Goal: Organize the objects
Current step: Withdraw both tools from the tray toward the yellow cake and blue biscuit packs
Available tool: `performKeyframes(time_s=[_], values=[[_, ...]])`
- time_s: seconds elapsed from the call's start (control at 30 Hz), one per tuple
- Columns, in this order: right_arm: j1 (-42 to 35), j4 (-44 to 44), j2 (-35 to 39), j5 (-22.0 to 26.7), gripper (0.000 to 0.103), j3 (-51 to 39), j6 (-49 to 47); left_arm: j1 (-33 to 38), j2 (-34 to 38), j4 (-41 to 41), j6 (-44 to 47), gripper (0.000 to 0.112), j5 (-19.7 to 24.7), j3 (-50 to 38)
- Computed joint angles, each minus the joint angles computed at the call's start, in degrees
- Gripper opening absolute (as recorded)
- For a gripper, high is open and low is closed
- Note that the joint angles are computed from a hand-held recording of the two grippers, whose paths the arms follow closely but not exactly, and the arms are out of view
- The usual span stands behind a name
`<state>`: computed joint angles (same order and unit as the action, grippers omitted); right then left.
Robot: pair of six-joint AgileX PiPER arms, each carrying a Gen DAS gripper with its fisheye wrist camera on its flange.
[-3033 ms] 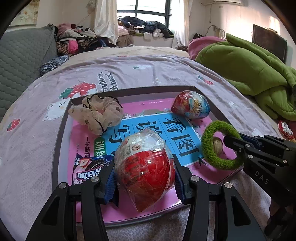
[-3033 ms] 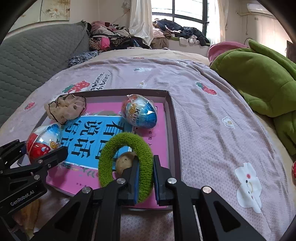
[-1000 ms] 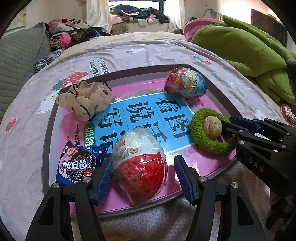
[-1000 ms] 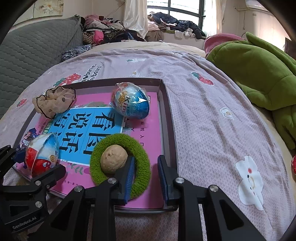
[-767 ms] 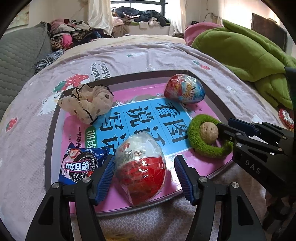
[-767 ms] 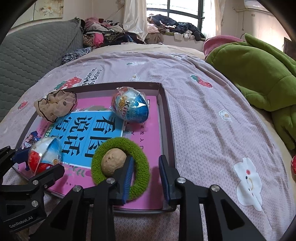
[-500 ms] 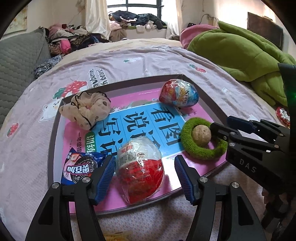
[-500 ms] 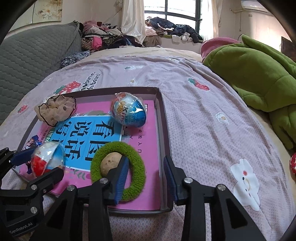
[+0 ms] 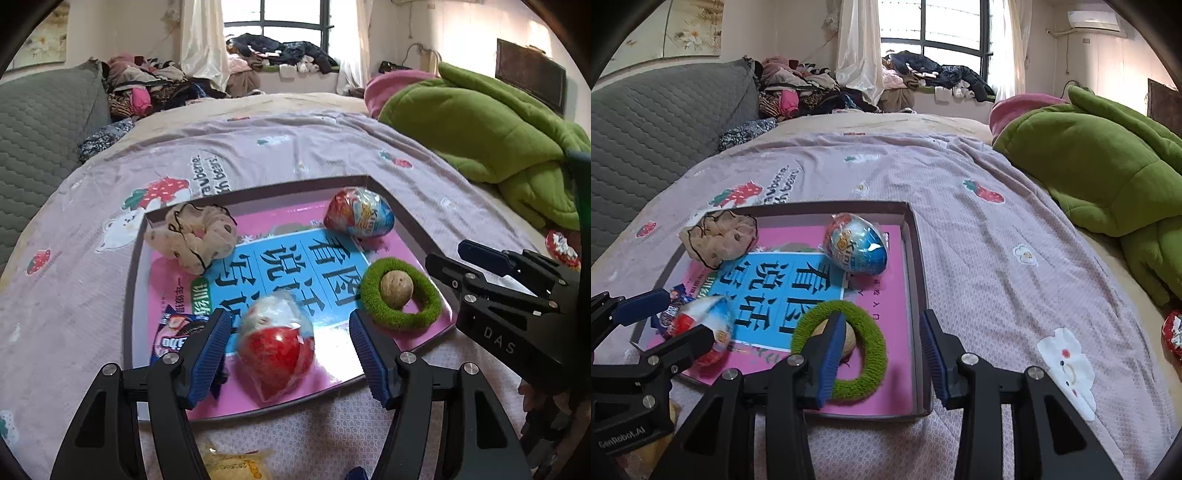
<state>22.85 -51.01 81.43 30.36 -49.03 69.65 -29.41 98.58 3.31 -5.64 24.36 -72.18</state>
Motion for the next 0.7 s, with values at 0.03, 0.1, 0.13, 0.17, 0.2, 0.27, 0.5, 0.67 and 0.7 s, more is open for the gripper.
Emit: performKeyframes(time_s=[0.03,0.1,0.13,0.17,0.2,0.27,0.5,0.67,0.7], values=[[0.2,-0.2,-0.5,0.1,0.042,0.1,0.1,0.1,-0.3,-0.2,0.0,0.068,0.0,0.1],[0.9,-0.6,-1.2,0.5,0.042,0.2,0.5,0.6,-0.8,-0.8,0.4,0.068,0.1,0.2],[1.1,-1.1,-1.6,0.6,0.042,0.3,1.0,0.8,-1.1,-0.8,0.2,0.068,0.0,0.2],[1.4,-1.5,-2.0,0.8,0.042,0.4,1.3,1.0,-1.3,-1.0,0.5,0.068,-0.2,0.4],[1.7,-1.6,-2.3,1.1,0.042,0.4,1.3,1.1,-1.5,-1.2,0.5,0.068,-0.3,0.5],[2.2,-1.9,-3.2,1.5,0.042,0.6,1.7,1.3,-2.2,-1.5,0.6,0.069,-0.6,0.9],[6.7,-1.4,-6.4,6.7,0.043,-0.5,0.8,0.3,-5.5,2.5,-3.5,0.069,-1.2,3.2],[12.1,-0.1,-10.0,12.9,0.048,-1.4,-0.3,0.3,-9.0,0.4,-3.4,0.069,-0.3,5.1],[13.1,0.4,-10.6,14.0,0.048,-1.8,-0.9,-0.1,-9.9,2.0,-5.4,0.069,-0.1,5.7]])
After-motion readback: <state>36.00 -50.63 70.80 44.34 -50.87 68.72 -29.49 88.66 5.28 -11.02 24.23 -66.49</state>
